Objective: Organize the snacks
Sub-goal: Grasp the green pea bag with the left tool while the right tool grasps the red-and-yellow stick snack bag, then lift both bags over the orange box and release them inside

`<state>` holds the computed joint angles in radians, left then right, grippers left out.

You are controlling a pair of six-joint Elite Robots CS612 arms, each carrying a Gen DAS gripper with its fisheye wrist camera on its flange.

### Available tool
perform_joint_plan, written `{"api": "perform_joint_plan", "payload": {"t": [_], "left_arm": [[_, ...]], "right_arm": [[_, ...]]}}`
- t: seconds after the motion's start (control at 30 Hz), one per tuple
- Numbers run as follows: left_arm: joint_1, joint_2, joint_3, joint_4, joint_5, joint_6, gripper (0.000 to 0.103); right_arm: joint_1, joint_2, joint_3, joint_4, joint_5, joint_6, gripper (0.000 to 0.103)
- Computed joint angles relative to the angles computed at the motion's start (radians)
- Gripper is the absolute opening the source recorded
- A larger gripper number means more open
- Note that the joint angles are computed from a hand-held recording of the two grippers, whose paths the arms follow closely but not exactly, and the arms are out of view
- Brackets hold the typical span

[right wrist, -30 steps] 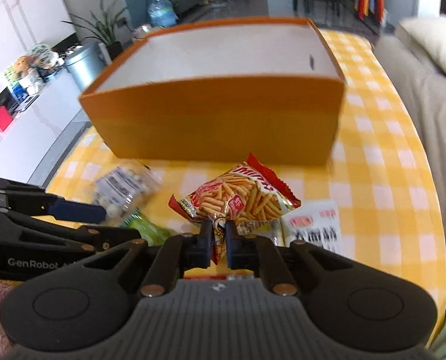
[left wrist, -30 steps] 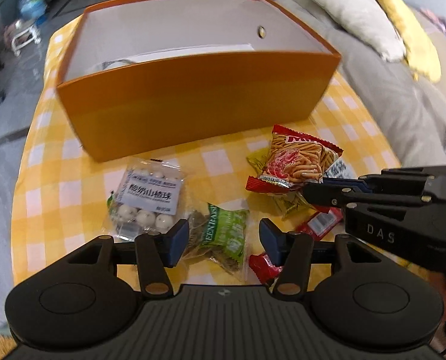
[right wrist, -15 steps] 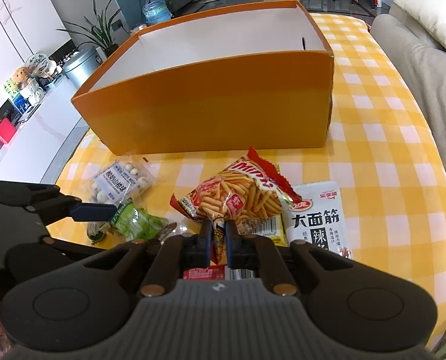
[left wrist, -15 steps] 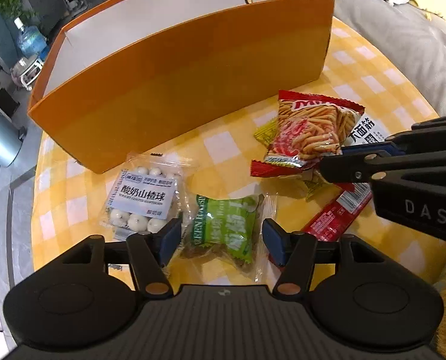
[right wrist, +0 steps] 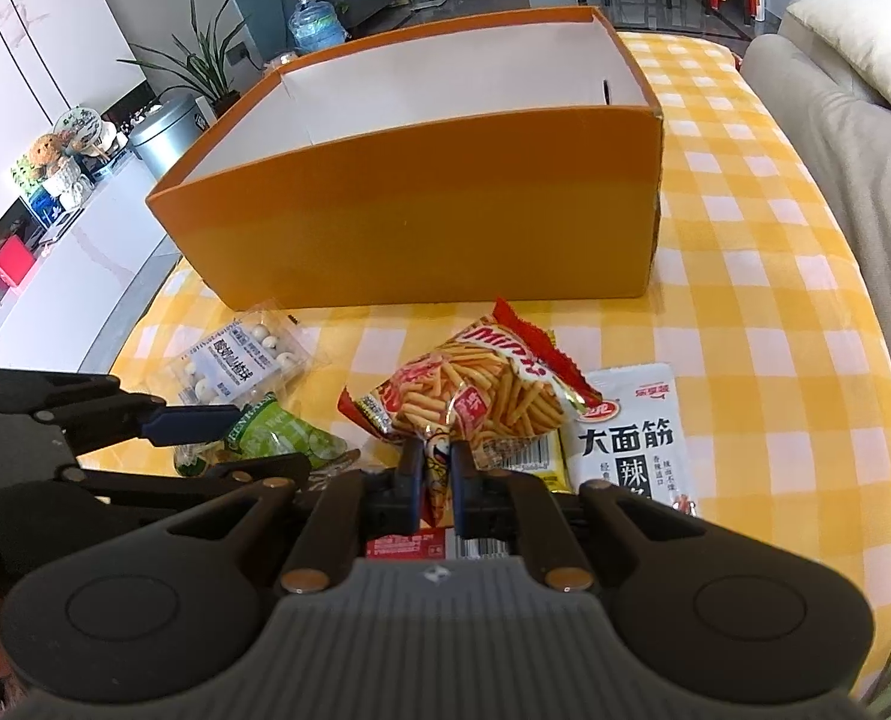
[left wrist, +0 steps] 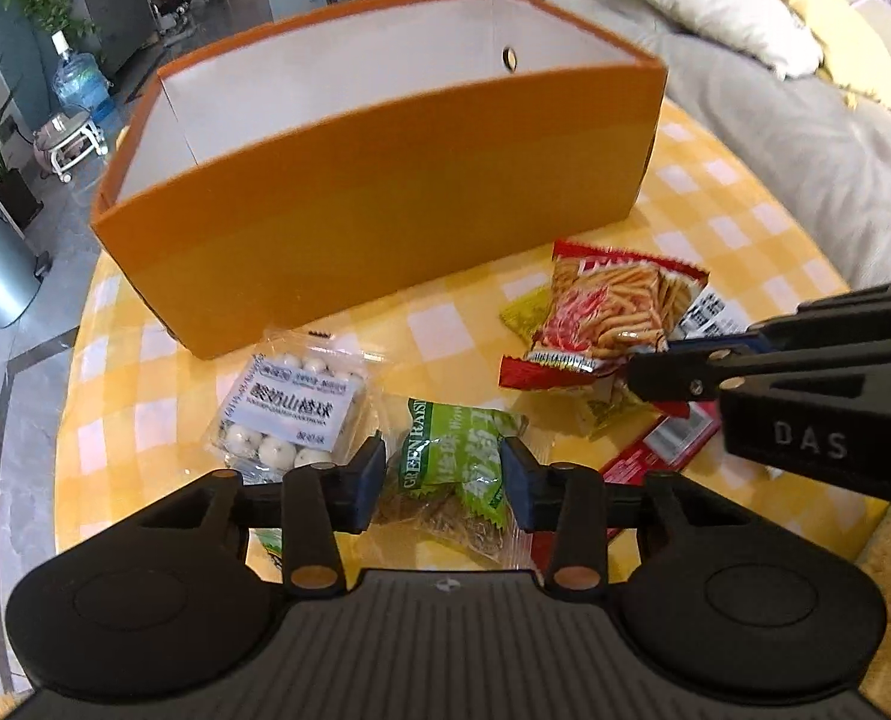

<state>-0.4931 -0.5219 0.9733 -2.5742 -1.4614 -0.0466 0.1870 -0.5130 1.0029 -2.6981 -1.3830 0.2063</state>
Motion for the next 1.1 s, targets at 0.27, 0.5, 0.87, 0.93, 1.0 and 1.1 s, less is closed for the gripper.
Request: {"api": "perform_joint_plan", "payload": {"t": [0.27, 0.5, 0.87, 0.93, 1.0, 1.1], "left_arm": [[0.0, -0.034, 0.049, -0.095, 0.001, -0.033, 0.045], [0.003, -0.059, 0.076, -0.192, 0.017, -0.046, 0.045], [0.013, -0.042, 0.012, -0.273, 0.03, 0.003, 0.045], [0.016, -0.032, -0.013, -0.27, 0.03, 0.024, 0.045], [0.019, -0.017, -0.053, -0.258, 0.032, 0.042, 0.045], [0.024, 0.009, -0.115, -0.236, 0.037, 0.066, 0.045]], "right_arm": [[0.001, -0.018, 0.024, -0.035, -0.013, -0.001, 0.004], [0.009, -0.047, 0.061, -0.12, -0.055, -0.014, 0.003], [0.018, -0.079, 0.077, -0.2, -0.103, -0.044, 0.003], [0.018, -0.078, 0.069, -0.209, -0.109, -0.052, 0.003], [0.016, -0.073, 0.054, -0.211, -0.111, -0.068, 0.003], [0.013, -0.06, 0.018, -0.207, -0.111, -0.096, 0.003]]}}
